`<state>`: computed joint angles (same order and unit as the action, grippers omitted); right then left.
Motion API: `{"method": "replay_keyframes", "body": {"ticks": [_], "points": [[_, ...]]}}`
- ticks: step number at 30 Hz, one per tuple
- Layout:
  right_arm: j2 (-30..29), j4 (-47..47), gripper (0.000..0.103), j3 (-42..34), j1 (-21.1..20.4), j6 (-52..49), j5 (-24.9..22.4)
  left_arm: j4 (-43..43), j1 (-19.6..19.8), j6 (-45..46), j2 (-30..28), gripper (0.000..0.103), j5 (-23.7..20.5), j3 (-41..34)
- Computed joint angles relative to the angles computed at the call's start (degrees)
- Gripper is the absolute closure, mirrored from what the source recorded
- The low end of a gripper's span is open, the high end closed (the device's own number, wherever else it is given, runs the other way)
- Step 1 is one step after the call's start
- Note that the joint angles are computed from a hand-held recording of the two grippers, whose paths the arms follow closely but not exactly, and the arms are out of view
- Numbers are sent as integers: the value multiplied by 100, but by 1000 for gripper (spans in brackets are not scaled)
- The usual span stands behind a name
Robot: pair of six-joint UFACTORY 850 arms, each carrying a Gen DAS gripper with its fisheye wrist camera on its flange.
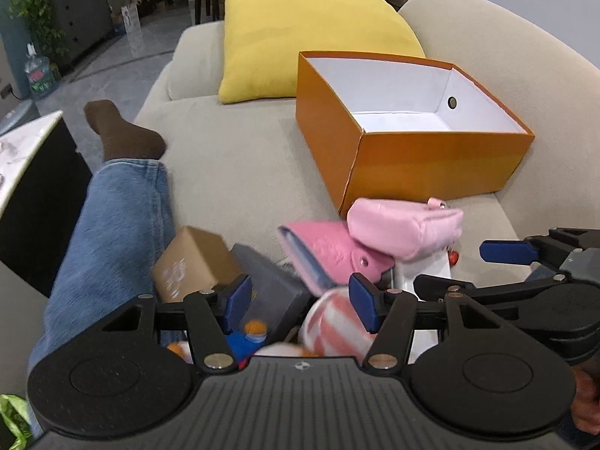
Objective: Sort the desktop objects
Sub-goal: 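Grasp the pink pouch by its carabiner with the right gripper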
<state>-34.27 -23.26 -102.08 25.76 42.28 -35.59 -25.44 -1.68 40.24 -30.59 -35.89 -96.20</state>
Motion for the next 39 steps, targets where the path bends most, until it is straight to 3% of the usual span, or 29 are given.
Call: {"method": "replay_keyframes", "body": {"ticks": [5, 12, 16, 19, 25, 28, 39], "points": [[-312, -216, 27, -447, -110, -174, -267, 246, -62, -370, -468, 35, -298, -645], [-497, 587, 24, -723, -289, -888, -483, 112, -142, -242, -744, 35, -600, -1047], [-509, 222, 25, -779, -277, -645, -842, 55, -265, 108, -762, 35, -633, -1078], [-484, 624, 25, -848, -443, -774, -929, -81, -334, 239, -798, 35, -697, -1162], [-403, 214, 26, -866, -594, -46, -965, -130, -482, 238, -950, 38, -786, -1402], [-492, 701, 32, -952, -732, -60, -906, 90, -571, 35, -1126, 44, -927, -1623], [-1034, 2814, 33, -1411, -1115, -573, -1033, 493, -580, -264, -1650, 62, -1838, -2370]]}}
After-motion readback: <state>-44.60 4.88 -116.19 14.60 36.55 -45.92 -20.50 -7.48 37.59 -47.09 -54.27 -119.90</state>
